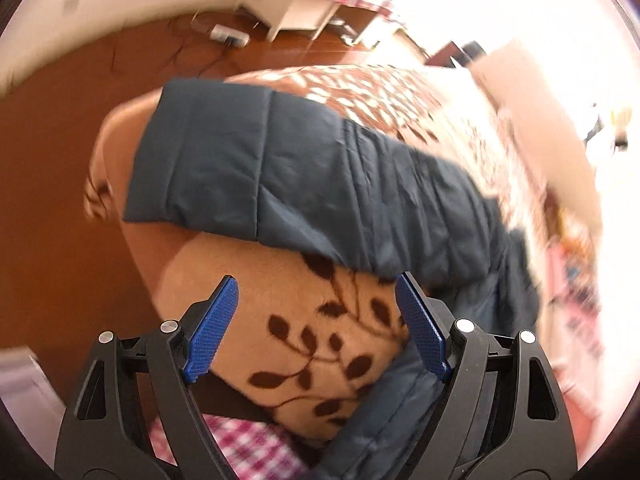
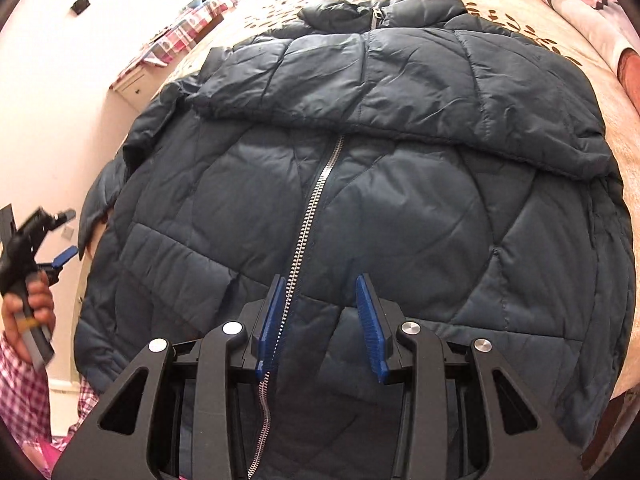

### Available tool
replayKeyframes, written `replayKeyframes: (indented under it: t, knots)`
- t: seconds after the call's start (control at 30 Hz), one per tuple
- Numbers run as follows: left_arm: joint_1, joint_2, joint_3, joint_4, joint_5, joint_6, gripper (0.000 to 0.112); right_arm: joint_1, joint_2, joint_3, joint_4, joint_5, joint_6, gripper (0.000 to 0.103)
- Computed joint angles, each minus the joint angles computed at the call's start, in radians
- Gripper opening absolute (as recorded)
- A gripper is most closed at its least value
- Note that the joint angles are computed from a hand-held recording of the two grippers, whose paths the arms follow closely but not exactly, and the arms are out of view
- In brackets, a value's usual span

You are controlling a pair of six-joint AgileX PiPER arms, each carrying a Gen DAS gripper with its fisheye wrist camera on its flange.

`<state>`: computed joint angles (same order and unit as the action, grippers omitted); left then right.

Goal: Fold large clothes
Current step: 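Fold the held sleeve across the jacket front with the right gripper, release, then grasp the other sleeve with the left gripper and lift it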

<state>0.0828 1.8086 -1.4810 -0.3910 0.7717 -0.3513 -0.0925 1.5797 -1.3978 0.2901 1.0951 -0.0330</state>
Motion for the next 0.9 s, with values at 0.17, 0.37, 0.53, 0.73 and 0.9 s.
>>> replayKeyframes:
  t: [0.17, 0.37, 0.53, 0.73, 0.9]
  knots:
    - [0.038, 0.068, 0.005, -0.154, -0.043, -0.001, 0.080, 0.010, 0.008, -0.003, -0.016, 0.000, 0.010, 0.039]
    - [0.031, 0.130, -0.022, -0.202, -0.101, -0.053, 0.069, 0.016, 0.018, -0.007, -0.023, 0.001, 0.013, 0.039]
    - [0.009, 0.181, -0.093, -0.047, -0.041, -0.225, 0.037, 0.020, 0.024, -0.007, -0.021, -0.007, 0.016, 0.039]
    - [-0.006, 0.141, -0.114, 0.074, -0.060, -0.238, 0.005, 0.011, 0.014, 0.007, -0.003, -0.013, 0.002, 0.039]
    - [-0.070, 0.079, -0.216, 0.273, -0.045, -0.257, 0.004, -0.013, -0.009, 0.022, 0.027, -0.015, -0.019, 0.039]
